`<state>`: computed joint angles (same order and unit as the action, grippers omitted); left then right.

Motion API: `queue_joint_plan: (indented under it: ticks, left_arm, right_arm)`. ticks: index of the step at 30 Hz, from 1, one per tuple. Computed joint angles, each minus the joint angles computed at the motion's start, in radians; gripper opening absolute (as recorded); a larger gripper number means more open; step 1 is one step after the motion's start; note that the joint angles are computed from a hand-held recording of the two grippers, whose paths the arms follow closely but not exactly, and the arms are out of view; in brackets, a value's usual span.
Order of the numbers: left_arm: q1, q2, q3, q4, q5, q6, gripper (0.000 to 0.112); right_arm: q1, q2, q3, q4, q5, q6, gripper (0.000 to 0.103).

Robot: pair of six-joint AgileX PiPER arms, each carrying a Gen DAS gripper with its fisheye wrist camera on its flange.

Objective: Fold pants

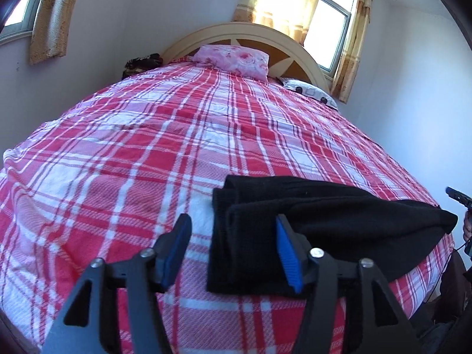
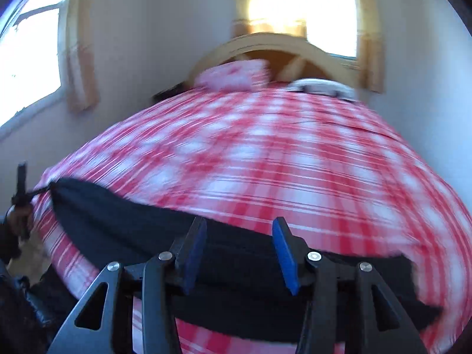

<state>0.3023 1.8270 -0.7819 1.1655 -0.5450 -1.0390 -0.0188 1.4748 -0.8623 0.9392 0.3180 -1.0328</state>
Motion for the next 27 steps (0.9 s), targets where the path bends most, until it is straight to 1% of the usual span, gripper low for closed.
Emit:
queue_joint_plan:
  ticks: [1,3,4,6,9,11,12,14,16,18,19,21,22,23,24,25,26,27]
  left_arm:
    - [0.008,-0.004,0.006,0.0,-0.002,0.002,0.061]
    - [0.038,-0.013,0.027,0.012,-0.029,-0.005,0.061]
    - [0.048,-0.015,0.034,0.019,-0.039,-0.009,0.061]
    - [0.068,-0.019,0.046,0.039,-0.069,-0.021,0.059]
    - [0.075,-0.014,0.046,0.082,-0.118,-0.053,0.059]
    - [0.051,-0.016,0.04,0.086,-0.123,-0.056,0.059]
    - [0.04,-0.019,0.04,0.077,-0.123,-0.043,0.059]
    - [0.023,-0.018,0.032,0.074,-0.121,-0.046,0.059]
    - [0.019,-0.013,0.024,0.069,-0.132,-0.054,0.059]
    - [0.023,-0.01,0.02,0.071,-0.143,-0.062,0.059]
    - [0.025,-0.008,0.018,0.071,-0.147,-0.063,0.059]
    - [0.03,-0.006,0.021,0.068,-0.153,-0.059,0.059]
    - [0.03,-0.005,0.022,0.069,-0.152,-0.061,0.059]
    - [0.03,-0.002,0.022,0.07,-0.154,-0.063,0.059]
    - [0.03,0.002,0.019,0.074,-0.153,-0.067,0.059]
    - [0.027,0.003,0.018,0.073,-0.149,-0.067,0.059]
    - [0.022,0.005,0.017,0.069,-0.143,-0.067,0.059]
    - [0.02,0.005,0.017,0.067,-0.141,-0.065,0.059]
  right_arm:
    - [0.092,0.069,-0.057,-0.03,-0.009,0.055,0.049]
    - [0.216,0.181,-0.153,-0.058,-0.007,0.118,0.049]
    - [0.281,0.257,-0.232,-0.101,0.006,0.166,0.049]
    - [0.351,0.342,-0.32,-0.174,0.018,0.239,0.049]
    - [0.421,0.497,-0.513,-0.316,0.091,0.342,0.049]
    - [0.44,0.554,-0.591,-0.378,0.145,0.392,0.049]
    - [0.435,0.587,-0.64,-0.399,0.19,0.415,0.049]
    - [0.406,0.653,-0.739,-0.359,0.317,0.4,0.049]
    - [0.398,0.673,-0.767,-0.345,0.37,0.384,0.049]
    - [0.405,0.676,-0.771,-0.365,0.411,0.387,0.048]
    - [0.412,0.672,-0.764,-0.377,0.416,0.392,0.044]
    - [0.437,0.652,-0.725,-0.432,0.396,0.421,0.04]
    - [0.45,0.641,-0.704,-0.46,0.371,0.438,0.04]
    - [0.461,0.619,-0.666,-0.48,0.327,0.445,0.04]
    - [0.456,0.601,-0.642,-0.459,0.311,0.421,0.04]
    - [0.444,0.592,-0.635,-0.418,0.302,0.389,0.04]
    - [0.439,0.598,-0.645,-0.417,0.299,0.394,0.04]
    - [0.438,0.617,-0.678,-0.451,0.307,0.431,0.04]
